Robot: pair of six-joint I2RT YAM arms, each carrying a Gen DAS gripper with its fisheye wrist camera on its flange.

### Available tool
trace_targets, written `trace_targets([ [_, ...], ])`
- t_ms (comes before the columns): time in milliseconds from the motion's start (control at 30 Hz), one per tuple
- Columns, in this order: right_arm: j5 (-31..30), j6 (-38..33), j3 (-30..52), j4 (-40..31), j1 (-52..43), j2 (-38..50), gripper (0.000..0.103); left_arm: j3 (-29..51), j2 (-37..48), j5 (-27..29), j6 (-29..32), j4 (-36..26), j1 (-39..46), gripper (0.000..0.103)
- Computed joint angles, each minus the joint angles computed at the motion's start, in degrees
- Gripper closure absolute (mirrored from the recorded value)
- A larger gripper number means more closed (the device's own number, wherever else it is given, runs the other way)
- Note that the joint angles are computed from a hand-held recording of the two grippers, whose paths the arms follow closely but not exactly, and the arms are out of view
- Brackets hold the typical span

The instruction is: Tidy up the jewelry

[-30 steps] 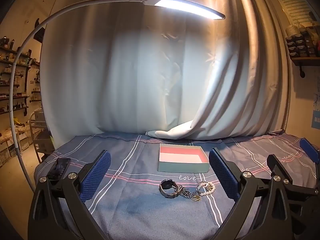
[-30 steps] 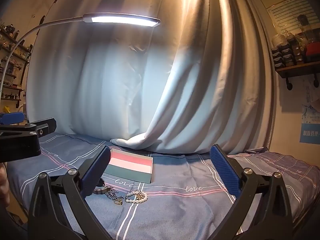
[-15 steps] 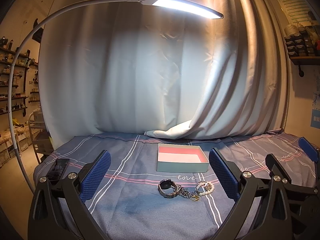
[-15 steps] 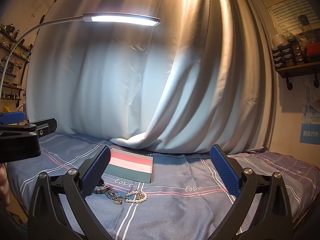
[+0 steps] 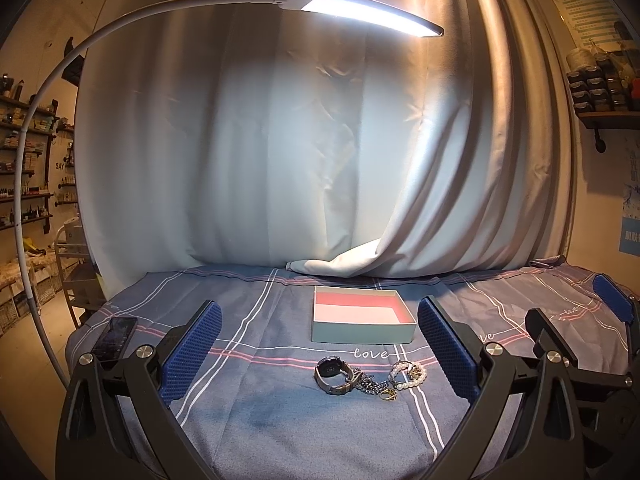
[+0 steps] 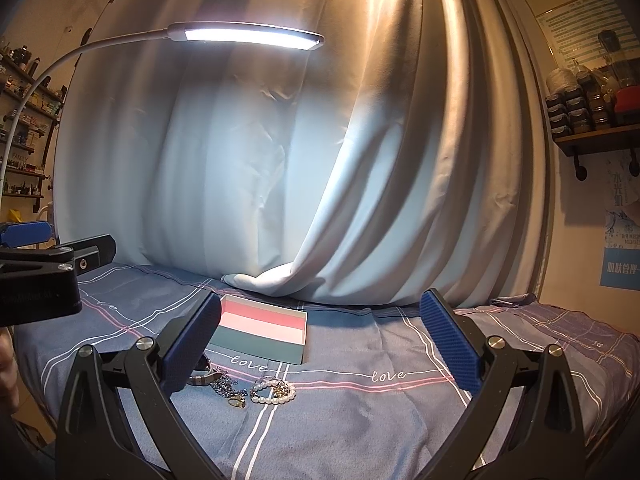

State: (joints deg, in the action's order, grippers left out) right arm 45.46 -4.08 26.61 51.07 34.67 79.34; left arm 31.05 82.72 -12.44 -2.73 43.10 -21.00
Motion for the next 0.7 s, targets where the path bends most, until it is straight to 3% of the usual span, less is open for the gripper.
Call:
trace_targets([
  [567,-0.48,-0.02,0.16,-0.59,-0.13,-0.18,0.005,-1.27,1.03,-0.69,3.27,4.92,-0.55,0.006],
  [700,-0.46,0.42,0.60,-1.94,-0.03,-0.09,0.005,-0.45,0.48,-0.34,2.43,1.70,-0.24,0.006],
])
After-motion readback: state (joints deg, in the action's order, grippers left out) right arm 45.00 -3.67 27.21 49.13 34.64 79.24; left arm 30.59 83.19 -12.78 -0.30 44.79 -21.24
